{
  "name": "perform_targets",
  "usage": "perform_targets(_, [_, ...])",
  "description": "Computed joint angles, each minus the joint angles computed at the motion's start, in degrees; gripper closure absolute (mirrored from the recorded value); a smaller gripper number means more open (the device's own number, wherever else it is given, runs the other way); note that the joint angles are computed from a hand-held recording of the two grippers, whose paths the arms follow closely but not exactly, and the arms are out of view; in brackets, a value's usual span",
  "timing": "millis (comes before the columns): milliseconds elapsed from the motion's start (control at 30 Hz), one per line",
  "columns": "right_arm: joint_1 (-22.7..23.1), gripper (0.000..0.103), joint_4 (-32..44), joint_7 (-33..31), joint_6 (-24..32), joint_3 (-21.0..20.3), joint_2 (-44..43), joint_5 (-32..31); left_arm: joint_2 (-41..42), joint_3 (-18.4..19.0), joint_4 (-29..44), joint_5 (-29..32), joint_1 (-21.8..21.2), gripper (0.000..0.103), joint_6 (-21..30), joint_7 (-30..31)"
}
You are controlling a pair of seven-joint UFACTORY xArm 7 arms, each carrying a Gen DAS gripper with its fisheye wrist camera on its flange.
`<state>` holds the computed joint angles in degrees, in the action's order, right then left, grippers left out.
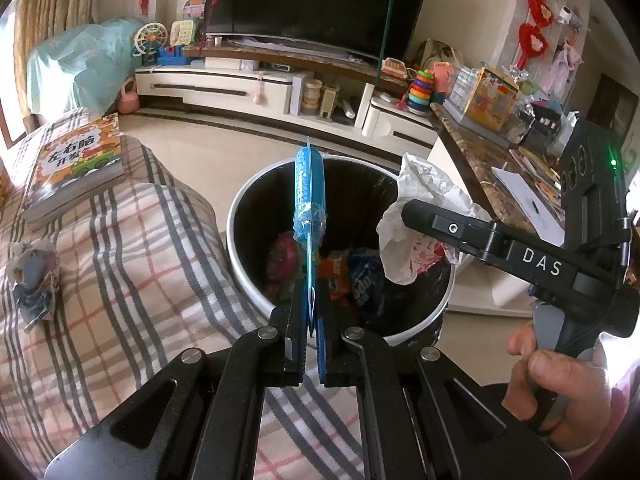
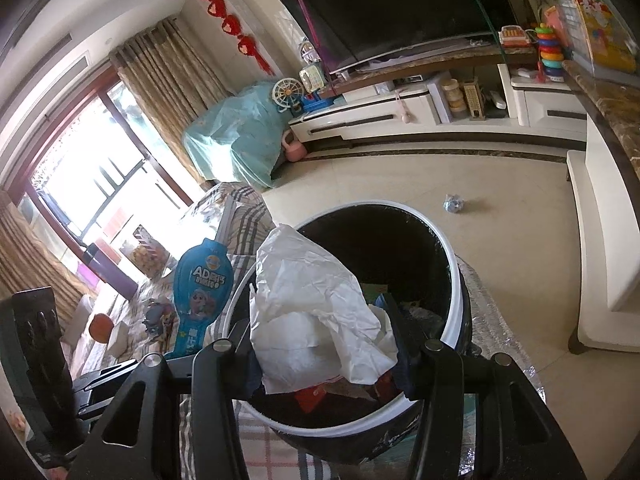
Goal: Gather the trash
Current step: 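Carry the toothbrush and white bag over the bin with both tools, then open both tools to drop the toothbrush and white bag into the bin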
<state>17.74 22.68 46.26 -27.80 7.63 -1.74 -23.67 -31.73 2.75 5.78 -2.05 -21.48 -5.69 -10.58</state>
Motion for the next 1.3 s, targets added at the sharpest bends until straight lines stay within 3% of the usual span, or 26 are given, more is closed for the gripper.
perform_targets(600, [-2.0,0.05,2.7,3.3,2.3,-0.6,1.5,-5.9,5.5,0.6,3.6,0.1,-1.5,0.1,-0.4,-0.3])
perform_targets(833, [-3.0,0.049,4.1,5.6,3.4,-0.4,2.1,-9.0,7.7,3.6,5.0,-0.4,-4.4,0.1,-0.5,0.3])
perform_targets(1300, [-4.1,0.048,6.0,8.3,5.4,0.3,2.8,-12.8,8.9,3.3,6.0,-1.4,-4.5,0.1,0.0,0.5])
